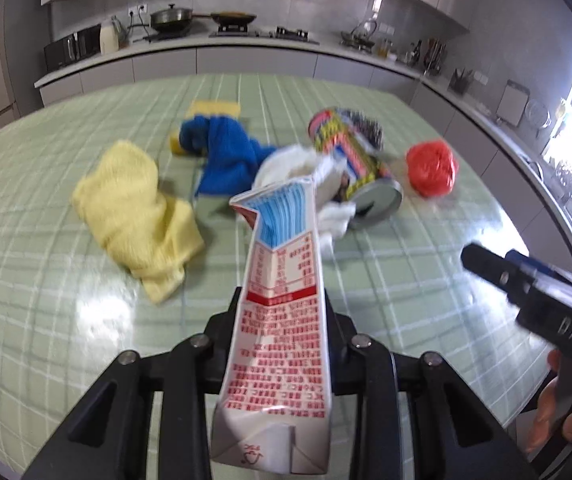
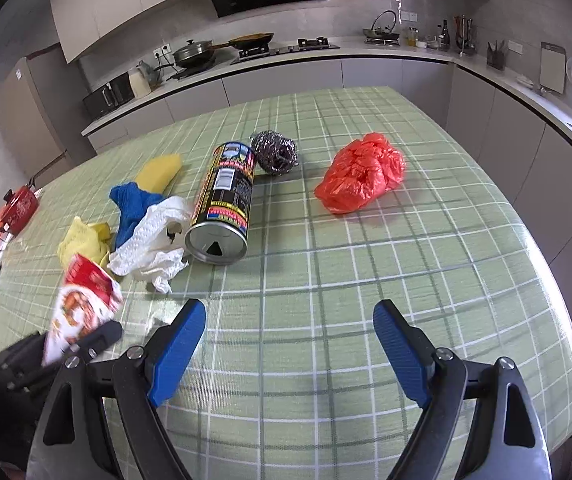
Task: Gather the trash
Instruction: 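Grasp the milk carton with the left gripper while the right grasps the black spray can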
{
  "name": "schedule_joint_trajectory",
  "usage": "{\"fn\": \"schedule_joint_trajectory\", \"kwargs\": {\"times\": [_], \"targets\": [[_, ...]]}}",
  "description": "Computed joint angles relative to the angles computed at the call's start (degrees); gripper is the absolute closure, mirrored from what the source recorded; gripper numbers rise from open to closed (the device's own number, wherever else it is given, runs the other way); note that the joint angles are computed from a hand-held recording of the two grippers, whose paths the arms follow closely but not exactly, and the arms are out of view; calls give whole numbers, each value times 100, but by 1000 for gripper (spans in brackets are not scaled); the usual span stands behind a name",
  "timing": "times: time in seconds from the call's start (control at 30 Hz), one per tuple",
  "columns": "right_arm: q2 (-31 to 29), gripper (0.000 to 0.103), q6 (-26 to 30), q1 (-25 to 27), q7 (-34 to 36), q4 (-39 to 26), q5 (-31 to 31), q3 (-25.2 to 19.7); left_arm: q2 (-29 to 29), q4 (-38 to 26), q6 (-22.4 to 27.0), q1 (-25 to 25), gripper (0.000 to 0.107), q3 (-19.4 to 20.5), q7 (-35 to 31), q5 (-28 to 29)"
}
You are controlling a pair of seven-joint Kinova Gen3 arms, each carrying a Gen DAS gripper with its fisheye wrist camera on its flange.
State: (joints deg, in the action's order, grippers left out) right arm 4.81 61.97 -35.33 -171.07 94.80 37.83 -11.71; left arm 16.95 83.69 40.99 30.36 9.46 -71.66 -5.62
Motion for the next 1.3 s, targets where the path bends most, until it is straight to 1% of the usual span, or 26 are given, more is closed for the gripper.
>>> {"fn": "schedule_joint_trajectory", "kwargs": {"times": [0.13,0.23,0.4,0.47,0.57,0.63,0.87,1.03,1.07,1.13,1.17,1.2,1.27,1.3], "targets": [[4,15,-126,101,156,-39,-23,60,174,-403,37,31,74,-39,58,-28],[52,15,-381,266,483,-105,-104,151,381,-768,119,192,74,-160,281,-197],[307,15,-916,589,1328,-443,-429,362,590,-1184,289,326,74,-344,648,-411],[441,15,-1008,636,1580,-605,-534,433,678,-1343,343,349,74,-400,784,-476],[730,15,-1221,790,2073,-916,-912,563,792,-1518,397,339,74,-438,875,-531],[851,15,-1349,827,2261,-1019,-1096,656,856,-1595,416,317,74,-453,896,-546],[1397,15,-1336,877,2875,-1598,-1578,902,1114,-1974,560,215,74,-467,800,-488],[1658,16,-1336,944,3128,-1832,-1897,1017,1268,-2200,655,182,74,-500,728,-434],[1696,19,-1363,958,3144,-1843,-1961,1035,1287,-2224,667,177,74,-507,715,-424],[1787,28,-1389,1010,3238,-1907,-2109,1041,1321,-2276,704,158,74,-508,680,-392],[1837,34,-1395,1068,3342,-1945,-2227,1014,1327,-2284,710,153,74,-511,672,-379],[1914,37,-1357,1113,3457,-2025,-2341,988,1333,-2288,714,151,74,-519,671,-370],[1976,38,-1351,1085,3516,-2050,-2412,1025,1337,-2282,709,135,74,-521,654,-347],[2010,42,-1351,1086,3554,-2065,-2461,1028,1336,-2283,716,141,74,-528,657,-347]]}}
